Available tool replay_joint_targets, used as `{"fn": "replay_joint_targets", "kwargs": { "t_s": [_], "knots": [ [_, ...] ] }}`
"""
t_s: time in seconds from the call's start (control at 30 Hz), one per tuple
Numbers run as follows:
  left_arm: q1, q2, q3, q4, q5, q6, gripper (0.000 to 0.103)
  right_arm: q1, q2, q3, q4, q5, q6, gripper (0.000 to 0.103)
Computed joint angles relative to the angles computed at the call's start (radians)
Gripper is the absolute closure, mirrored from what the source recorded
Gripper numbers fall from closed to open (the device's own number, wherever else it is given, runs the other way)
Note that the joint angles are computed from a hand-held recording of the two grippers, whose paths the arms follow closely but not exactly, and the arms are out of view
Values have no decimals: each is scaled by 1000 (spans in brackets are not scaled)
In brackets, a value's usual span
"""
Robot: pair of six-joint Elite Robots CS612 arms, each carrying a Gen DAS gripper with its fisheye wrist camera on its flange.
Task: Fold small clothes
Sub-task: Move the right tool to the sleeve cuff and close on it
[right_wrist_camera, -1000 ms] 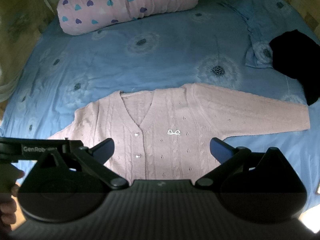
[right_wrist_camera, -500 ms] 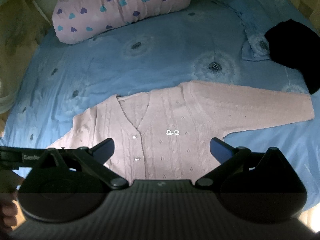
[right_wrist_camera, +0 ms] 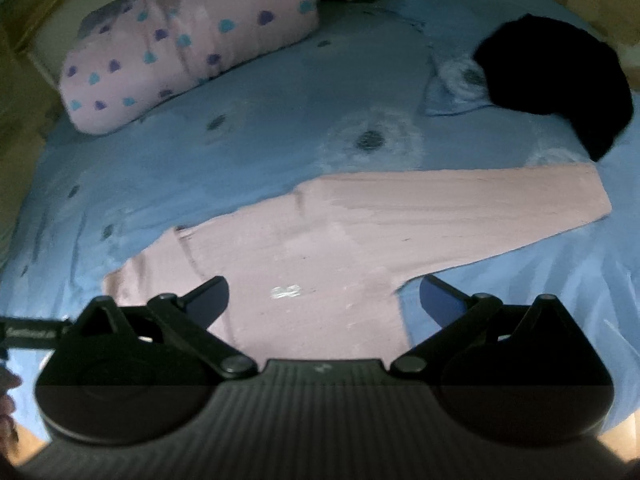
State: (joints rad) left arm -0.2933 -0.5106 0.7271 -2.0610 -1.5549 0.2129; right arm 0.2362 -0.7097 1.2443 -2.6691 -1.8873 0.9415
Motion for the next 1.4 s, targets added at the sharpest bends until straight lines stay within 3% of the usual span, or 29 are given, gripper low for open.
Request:
{"fn": "replay_joint_targets", "kwargs": {
  "t_s": [0.3, 0.53, 0.9, 1.1, 1.3, 1.4],
  "knots": [
    [-24, 50, -3, -21, 38, -14, 0, -59, 23, 104, -98, -46, 72, 0],
    [-45, 94, -40, -25, 74, -32, 0, -113, 35, 178, -162, -84, 186, 0],
    [-64, 127, -78, 26, 106, -58, 0, -171, 44, 222, -76, -92, 316, 0],
    [-62, 126, -70, 21, 116, -53, 0, -181, 49, 239, -122, -109, 289, 0],
    [-52, 131, -76, 36, 128, -88, 0, -208, 42, 223, -61, -38, 366, 0],
    [-52, 125, -59, 21, 150, -71, 0, -205, 43, 195, 23, -52, 345, 20]
  ]
}}
